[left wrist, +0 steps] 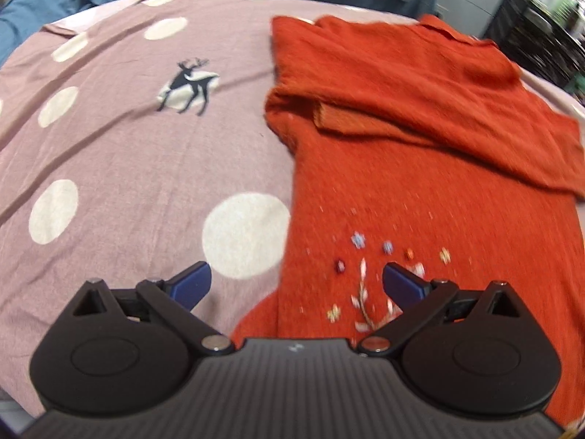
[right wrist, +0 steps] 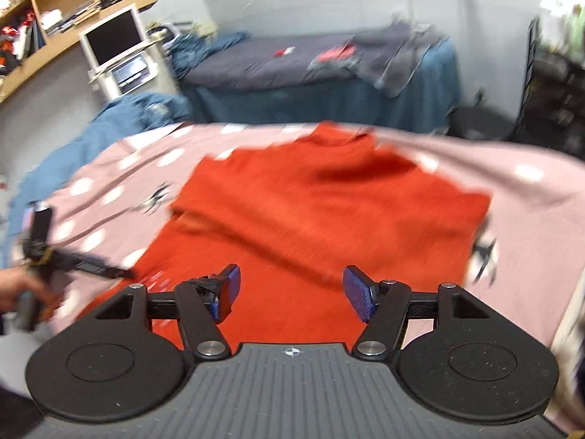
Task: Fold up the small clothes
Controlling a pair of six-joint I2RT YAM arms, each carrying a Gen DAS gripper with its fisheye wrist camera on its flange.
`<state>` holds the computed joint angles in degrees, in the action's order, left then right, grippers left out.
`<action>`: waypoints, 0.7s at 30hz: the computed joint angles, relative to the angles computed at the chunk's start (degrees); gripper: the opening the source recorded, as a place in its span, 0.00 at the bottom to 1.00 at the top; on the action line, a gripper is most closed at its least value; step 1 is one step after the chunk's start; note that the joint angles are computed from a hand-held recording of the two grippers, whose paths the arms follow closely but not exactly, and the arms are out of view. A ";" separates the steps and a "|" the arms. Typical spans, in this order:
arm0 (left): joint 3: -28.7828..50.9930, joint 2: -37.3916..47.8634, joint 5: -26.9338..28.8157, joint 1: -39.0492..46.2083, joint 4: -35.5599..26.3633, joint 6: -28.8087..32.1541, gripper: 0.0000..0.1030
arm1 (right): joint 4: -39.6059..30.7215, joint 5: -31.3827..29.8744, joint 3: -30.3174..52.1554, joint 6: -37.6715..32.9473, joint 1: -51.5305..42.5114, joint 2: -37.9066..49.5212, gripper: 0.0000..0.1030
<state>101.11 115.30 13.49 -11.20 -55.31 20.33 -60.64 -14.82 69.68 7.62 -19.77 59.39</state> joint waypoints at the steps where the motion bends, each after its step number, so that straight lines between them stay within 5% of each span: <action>1: -0.38 -0.32 0.14 0.29 -0.55 1.12 0.99 | -3.03 -1.37 0.62 -0.65 -0.26 -0.76 0.99; 7: -1.83 -2.49 1.60 3.81 -6.37 12.00 0.99 | -22.12 -9.46 5.26 -14.16 -6.42 -3.23 0.85; 11: -4.24 -5.04 1.09 6.93 -9.01 20.12 0.99 | -28.94 -7.22 3.18 -20.24 -8.80 -5.72 0.77; 18: -5.18 -5.68 2.83 12.28 -7.28 22.20 0.99 | -20.90 -0.65 -10.76 1.48 5.89 -12.53 0.67; 21: -4.07 -4.49 3.20 13.24 -7.09 23.30 0.90 | -19.51 2.61 -14.88 11.06 12.87 -13.85 0.64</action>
<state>97.04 110.81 16.69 2.04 -62.40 43.63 -80.15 -12.21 54.80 18.68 -6.90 45.53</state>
